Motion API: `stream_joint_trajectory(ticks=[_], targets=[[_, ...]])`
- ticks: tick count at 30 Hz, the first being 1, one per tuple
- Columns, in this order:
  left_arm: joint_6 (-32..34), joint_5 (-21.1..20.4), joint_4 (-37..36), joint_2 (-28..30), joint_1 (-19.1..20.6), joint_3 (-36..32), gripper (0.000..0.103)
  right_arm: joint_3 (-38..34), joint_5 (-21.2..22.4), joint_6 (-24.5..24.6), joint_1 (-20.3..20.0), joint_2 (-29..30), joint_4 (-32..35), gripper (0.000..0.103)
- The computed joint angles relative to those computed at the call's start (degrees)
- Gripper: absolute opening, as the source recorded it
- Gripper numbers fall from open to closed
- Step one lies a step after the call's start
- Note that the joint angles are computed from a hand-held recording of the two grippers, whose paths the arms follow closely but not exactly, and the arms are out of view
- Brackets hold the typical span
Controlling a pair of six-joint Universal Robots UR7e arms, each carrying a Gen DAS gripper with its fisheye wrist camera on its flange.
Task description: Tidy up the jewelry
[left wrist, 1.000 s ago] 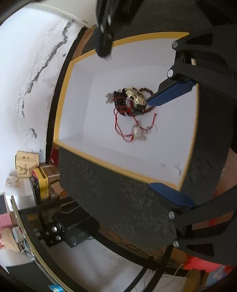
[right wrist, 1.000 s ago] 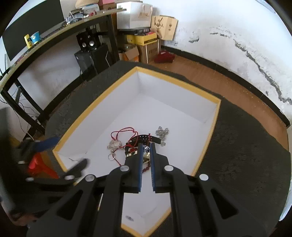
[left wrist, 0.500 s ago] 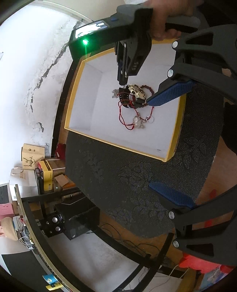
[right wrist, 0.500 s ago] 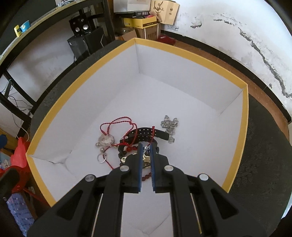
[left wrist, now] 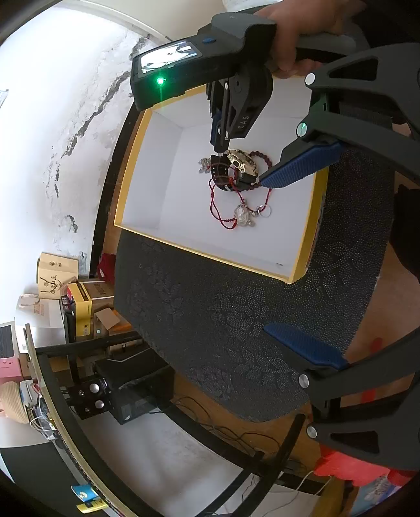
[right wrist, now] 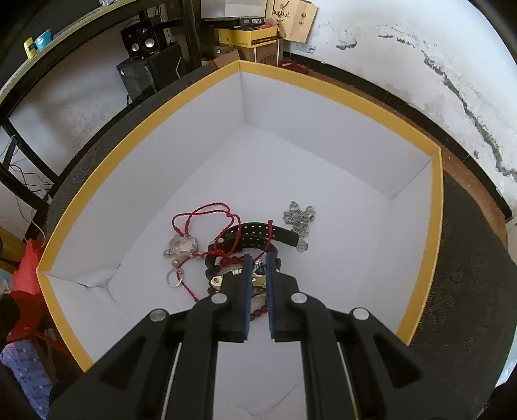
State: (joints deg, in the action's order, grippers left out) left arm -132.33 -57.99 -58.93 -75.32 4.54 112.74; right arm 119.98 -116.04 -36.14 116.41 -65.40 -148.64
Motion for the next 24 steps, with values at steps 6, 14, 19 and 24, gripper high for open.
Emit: stream_joint_trajectory(ticks=[6, 14, 19, 24], targets=[[0.0, 0.1, 0.4, 1.1, -0.2, -1.2, 0.084, 1.1, 3.0, 0.0, -0.1, -2.5, -2.4, 0.088], [-0.3, 0.9, 1.8, 3.7, -0.5, -4.2, 0.087, 0.5, 4.1, 1.2, 0.9, -7.9, 2.8, 0.09], [0.1, 1.9, 3.0, 6.8, -0.6, -7.5, 0.091, 1.1, 4.3, 1.8, 0.6, -14.6, 6.1, 0.096], [1.7, 3.7, 2.0, 10.4, -0.2, -10.5, 0.094, 0.7, 4.1, 2.4, -0.8, -22.4, 10.9, 0.096]])
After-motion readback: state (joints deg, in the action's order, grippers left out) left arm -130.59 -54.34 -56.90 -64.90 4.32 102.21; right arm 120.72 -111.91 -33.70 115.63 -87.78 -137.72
